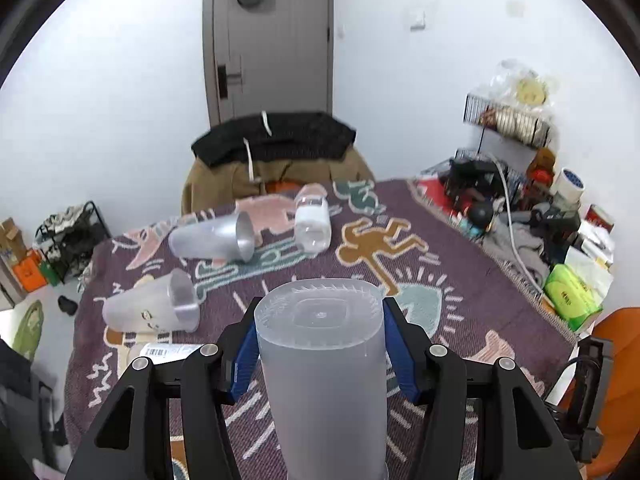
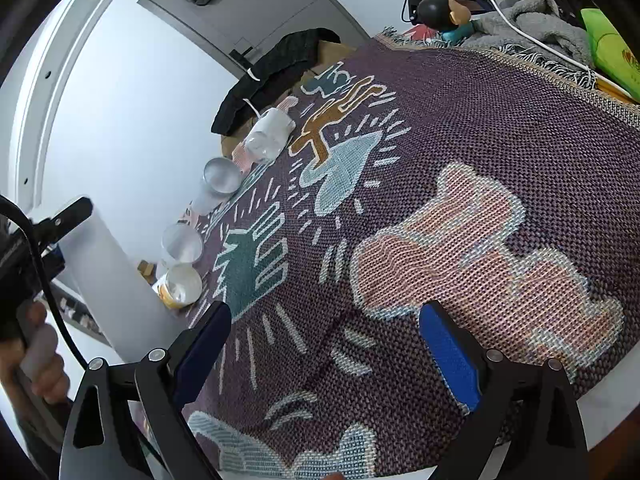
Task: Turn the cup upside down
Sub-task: 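Grasp the frosted cup with the left gripper while the right gripper releases it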
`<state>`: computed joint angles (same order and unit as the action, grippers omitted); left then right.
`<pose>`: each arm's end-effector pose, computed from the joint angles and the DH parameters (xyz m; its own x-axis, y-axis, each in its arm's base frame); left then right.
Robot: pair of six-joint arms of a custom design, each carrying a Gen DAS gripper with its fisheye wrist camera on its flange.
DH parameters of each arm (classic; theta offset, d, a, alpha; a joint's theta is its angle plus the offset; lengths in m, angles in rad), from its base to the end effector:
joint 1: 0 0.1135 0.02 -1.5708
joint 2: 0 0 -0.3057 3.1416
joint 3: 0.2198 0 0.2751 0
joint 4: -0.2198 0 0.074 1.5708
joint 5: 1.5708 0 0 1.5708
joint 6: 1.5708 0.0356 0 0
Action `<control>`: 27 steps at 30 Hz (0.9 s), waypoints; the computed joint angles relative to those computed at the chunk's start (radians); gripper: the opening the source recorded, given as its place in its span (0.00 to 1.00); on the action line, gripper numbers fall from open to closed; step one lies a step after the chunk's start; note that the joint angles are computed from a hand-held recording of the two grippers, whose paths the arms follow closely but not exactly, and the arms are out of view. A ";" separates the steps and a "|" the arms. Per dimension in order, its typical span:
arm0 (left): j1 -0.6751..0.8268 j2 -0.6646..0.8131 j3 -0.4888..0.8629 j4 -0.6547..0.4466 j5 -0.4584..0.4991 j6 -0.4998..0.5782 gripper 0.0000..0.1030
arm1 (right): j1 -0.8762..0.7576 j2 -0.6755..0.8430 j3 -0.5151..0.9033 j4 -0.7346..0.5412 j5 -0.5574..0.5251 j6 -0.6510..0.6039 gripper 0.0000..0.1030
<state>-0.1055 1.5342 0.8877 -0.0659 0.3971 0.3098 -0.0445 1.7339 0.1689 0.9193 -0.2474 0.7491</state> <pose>0.3368 -0.0495 0.2353 -0.5007 0.3357 -0.7978 0.5679 0.8231 -0.0100 0.2180 -0.0010 0.0817 -0.5439 0.6851 -0.4845 0.2979 0.6974 0.6518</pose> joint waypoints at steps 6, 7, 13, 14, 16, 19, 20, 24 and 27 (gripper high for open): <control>-0.007 -0.035 -0.150 0.276 -0.024 -0.060 0.57 | -0.004 -0.005 0.001 -0.007 0.011 -0.005 0.93; -0.010 -0.038 -0.168 0.316 -0.032 -0.070 0.57 | -0.003 -0.004 0.001 -0.007 0.012 -0.006 0.93; -0.051 -0.041 -0.279 0.565 -0.109 -0.069 0.57 | 0.003 0.007 -0.002 0.005 0.019 -0.012 0.93; -0.057 -0.037 -0.292 0.598 -0.117 -0.067 0.57 | 0.003 0.010 -0.002 0.009 0.019 -0.012 0.93; -0.068 -0.027 -0.322 0.678 -0.139 -0.062 0.57 | 0.005 0.014 -0.004 0.016 0.023 -0.013 0.93; -0.082 -0.004 -0.346 0.757 -0.160 -0.057 0.57 | 0.015 0.016 -0.004 0.020 0.034 -0.012 0.93; -0.085 0.007 -0.349 0.774 -0.162 -0.058 0.57 | 0.017 0.016 -0.005 0.020 0.038 -0.012 0.93; -0.079 0.045 -0.368 0.833 -0.148 -0.082 0.57 | 0.020 0.014 -0.001 0.013 0.044 -0.013 0.93; -0.077 0.088 -0.384 0.891 -0.147 -0.085 0.57 | 0.028 0.016 0.003 0.010 0.054 -0.014 0.93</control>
